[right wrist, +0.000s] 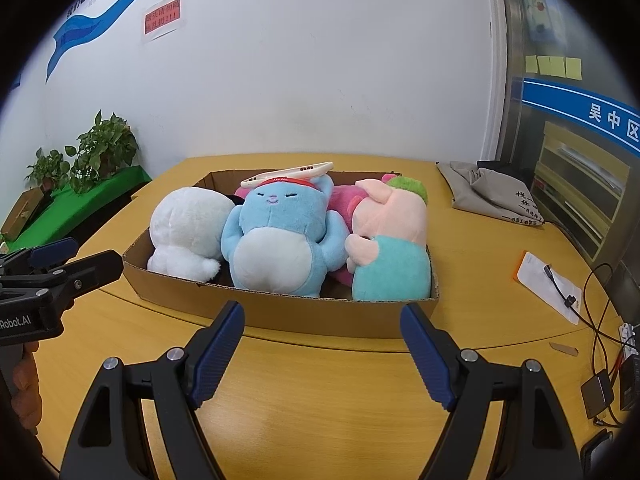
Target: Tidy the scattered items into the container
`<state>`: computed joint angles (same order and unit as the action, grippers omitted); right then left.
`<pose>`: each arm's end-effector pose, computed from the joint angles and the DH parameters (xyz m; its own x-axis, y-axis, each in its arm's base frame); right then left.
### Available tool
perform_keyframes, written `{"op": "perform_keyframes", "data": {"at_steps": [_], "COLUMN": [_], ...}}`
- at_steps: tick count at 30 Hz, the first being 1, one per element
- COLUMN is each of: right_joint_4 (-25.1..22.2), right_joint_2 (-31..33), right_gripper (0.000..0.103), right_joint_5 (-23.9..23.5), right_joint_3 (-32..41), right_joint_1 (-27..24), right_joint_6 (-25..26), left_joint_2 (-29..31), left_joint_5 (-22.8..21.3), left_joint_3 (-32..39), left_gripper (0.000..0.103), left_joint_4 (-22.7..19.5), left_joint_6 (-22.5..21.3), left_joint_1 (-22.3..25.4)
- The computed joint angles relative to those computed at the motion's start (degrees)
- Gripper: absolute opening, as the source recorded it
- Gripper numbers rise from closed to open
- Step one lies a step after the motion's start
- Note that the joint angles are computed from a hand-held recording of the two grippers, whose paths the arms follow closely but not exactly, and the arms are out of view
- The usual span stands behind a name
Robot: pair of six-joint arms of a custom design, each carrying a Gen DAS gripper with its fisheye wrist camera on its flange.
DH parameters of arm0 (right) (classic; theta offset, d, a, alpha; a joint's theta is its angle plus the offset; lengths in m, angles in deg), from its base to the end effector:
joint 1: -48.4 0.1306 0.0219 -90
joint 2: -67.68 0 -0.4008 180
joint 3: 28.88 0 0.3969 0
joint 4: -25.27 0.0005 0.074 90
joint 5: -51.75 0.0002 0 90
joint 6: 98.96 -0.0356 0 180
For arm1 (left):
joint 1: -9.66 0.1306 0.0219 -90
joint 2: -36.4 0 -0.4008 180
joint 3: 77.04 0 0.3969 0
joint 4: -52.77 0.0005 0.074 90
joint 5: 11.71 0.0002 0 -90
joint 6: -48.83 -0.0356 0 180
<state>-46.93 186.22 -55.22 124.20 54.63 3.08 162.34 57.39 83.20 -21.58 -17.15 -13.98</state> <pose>0.6210 0.0777 0.6416 -0.5244 -0.2579 -0.8114 -0.4528 0.8915 0.0093 0.6159 -0.2563 0.6096 -0.5891 -0.1573 -0.7926 -0.1263 0.9867 -0.1019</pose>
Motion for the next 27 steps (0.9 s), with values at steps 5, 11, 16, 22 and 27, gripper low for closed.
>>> {"op": "perform_keyframes", "data": {"at_steps": [5, 11, 16, 22, 27], "right_joint_4": [0.0, 0.0, 0.5, 0.6, 1.0], "right_joint_2": [0.1, 0.3, -0.1, -0.4, -0.9], "right_gripper": [0.08, 0.08, 0.08, 0.08, 0.08], "right_joint_5": [-0.1, 0.2, 0.8, 0.8, 1.1], "right_joint_3": [-0.1, 0.0, -1.0, -1.8, -2.7], "right_joint_1": [-0.1, -0.1, -0.1, 0.0, 0.2], "right_joint_6": [-0.1, -0.3, -0.2, -0.1, 0.0], "left_joint_2": [0.6, 1.0, 1.9, 2.4, 1.7], "left_joint_5": [0.1, 0.5, 1.1, 0.6, 1.9], "left_joint_3": [0.9, 1.1, 2.3, 2.7, 0.9], "left_gripper": [0.103, 0.103, 0.103, 0.103, 0.103], "left_joint_4": [-0.5, -1.1, -2.8, -4.3, -3.6], "left_joint_6": [-0.1, 0.1, 0.7, 0.5, 0.1], "left_joint_1": [0.0, 0.0, 0.2, 0.1, 0.1]}}
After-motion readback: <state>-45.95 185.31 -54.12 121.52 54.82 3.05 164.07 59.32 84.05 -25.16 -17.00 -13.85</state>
